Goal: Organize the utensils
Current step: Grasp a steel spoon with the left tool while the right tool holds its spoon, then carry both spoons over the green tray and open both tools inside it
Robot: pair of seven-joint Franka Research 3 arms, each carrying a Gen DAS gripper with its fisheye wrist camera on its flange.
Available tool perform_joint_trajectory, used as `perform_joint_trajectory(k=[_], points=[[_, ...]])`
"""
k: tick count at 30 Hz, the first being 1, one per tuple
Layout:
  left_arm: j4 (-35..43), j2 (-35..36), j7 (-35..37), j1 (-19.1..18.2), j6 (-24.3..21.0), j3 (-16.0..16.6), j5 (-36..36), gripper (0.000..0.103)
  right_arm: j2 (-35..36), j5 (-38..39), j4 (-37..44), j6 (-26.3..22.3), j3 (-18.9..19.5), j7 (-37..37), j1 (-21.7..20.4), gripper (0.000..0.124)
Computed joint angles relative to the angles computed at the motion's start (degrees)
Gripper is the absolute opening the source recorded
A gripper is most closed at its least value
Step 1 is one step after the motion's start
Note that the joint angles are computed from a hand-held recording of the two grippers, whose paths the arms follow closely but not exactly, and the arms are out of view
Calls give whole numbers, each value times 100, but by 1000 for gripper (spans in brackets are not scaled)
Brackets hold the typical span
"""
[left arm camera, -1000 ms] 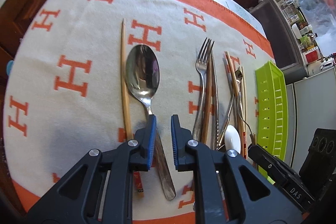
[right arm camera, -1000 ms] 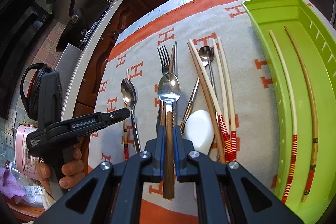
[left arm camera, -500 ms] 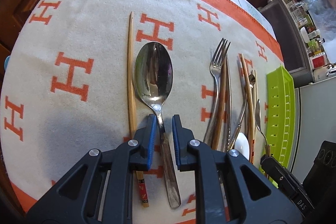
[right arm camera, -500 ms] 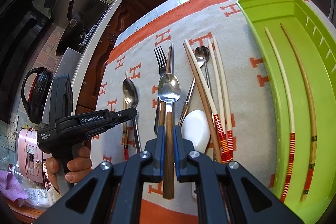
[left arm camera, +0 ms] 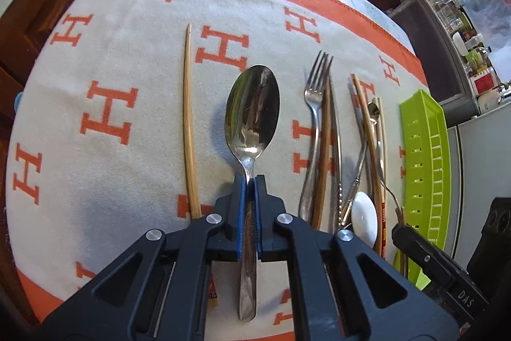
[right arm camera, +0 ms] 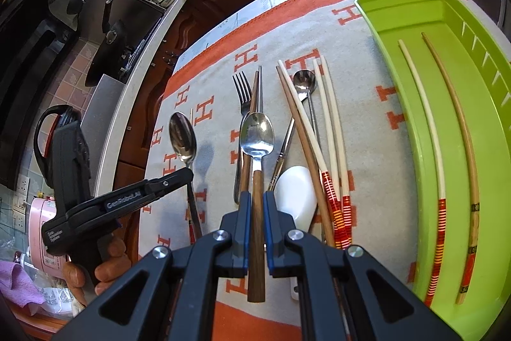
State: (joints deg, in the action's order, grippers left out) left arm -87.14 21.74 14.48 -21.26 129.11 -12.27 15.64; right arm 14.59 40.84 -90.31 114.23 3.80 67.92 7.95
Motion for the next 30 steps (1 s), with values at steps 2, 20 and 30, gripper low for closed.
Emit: perform_joint_trajectory(k=[2,20,30], points=[[-22,-85,-59,-66,-16,27,160,3,-26,38,-23,8,3,-26,-7,7],[-644,-816,-441,-188,29,-128,610,0,-581,459,-466,116,-108,-344,-76,7],[-126,-974,-303,-417,-312,-288,858,0,-917,847,-788,171,-298,-556,-233,7]])
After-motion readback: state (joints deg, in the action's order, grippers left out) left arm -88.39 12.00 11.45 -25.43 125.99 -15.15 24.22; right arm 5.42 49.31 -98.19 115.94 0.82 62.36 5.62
